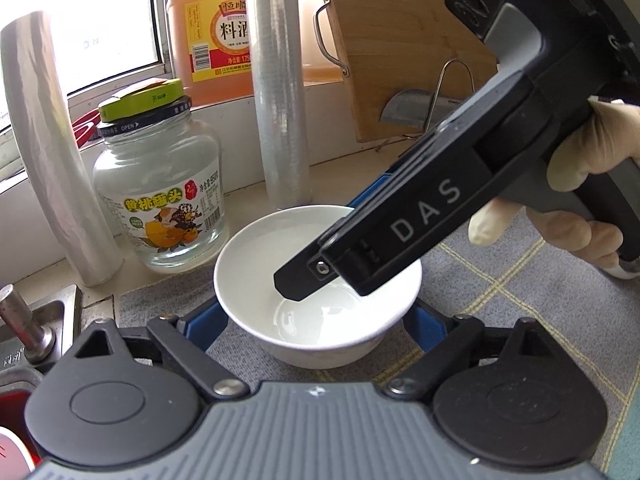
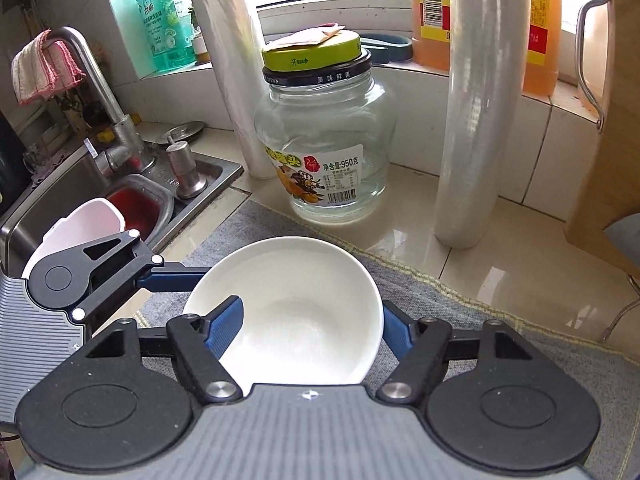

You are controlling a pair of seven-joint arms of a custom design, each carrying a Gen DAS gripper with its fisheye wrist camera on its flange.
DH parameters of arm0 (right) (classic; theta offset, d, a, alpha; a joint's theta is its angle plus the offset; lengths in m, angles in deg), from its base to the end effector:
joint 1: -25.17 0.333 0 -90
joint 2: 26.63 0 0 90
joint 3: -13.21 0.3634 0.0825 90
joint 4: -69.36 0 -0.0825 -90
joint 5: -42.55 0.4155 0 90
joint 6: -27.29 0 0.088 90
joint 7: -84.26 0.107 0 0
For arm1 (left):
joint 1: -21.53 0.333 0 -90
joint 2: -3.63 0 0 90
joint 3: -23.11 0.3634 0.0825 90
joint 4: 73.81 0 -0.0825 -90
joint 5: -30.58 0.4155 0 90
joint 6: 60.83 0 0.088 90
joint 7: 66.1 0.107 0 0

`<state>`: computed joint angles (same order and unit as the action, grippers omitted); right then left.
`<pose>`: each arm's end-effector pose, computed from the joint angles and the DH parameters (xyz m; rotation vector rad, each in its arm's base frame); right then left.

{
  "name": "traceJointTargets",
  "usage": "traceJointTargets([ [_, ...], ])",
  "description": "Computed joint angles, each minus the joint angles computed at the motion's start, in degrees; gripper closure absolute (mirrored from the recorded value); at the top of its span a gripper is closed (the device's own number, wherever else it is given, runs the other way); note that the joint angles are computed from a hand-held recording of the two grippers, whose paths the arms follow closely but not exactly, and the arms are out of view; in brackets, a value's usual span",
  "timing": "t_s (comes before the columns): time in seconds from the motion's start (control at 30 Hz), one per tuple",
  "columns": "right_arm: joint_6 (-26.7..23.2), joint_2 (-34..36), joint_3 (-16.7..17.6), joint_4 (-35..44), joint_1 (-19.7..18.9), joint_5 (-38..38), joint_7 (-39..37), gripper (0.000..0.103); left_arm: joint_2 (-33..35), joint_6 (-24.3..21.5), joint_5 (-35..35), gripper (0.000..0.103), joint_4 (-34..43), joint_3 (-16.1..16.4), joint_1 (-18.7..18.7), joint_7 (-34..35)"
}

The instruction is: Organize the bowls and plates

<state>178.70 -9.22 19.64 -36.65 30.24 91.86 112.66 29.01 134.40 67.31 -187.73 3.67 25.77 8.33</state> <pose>0.6935 0.1138 0.4349 -2.1227 1.1334 -0.2637 0.6511 -0.2178 0.3875 -1.1220 2.1131 -1.0953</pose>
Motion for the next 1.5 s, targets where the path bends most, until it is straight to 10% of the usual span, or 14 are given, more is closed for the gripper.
traceJointTargets([
  [0.8,-0.53,-10.28,-2.36,-9.83,1.23,2.55,1.35,0.024,-6.48,-2.09,5.19,0.010,-7.02,-10.88,9.16,-2.97],
  [1.1,0.73,-18.19,-4.86,-18.18,3.26,4.81,0.32,0.024,-10.81,-2.63,13.45,0.010,-11.49,-20.76,18.40,-10.08],
  [1.5,4.53,-27.51,-7.99,-28.00,5.43,4.44,3.38,0.024,-8.65,-5.48,24.82,0.010,-13.61,-44.46,39.13,-14.29],
])
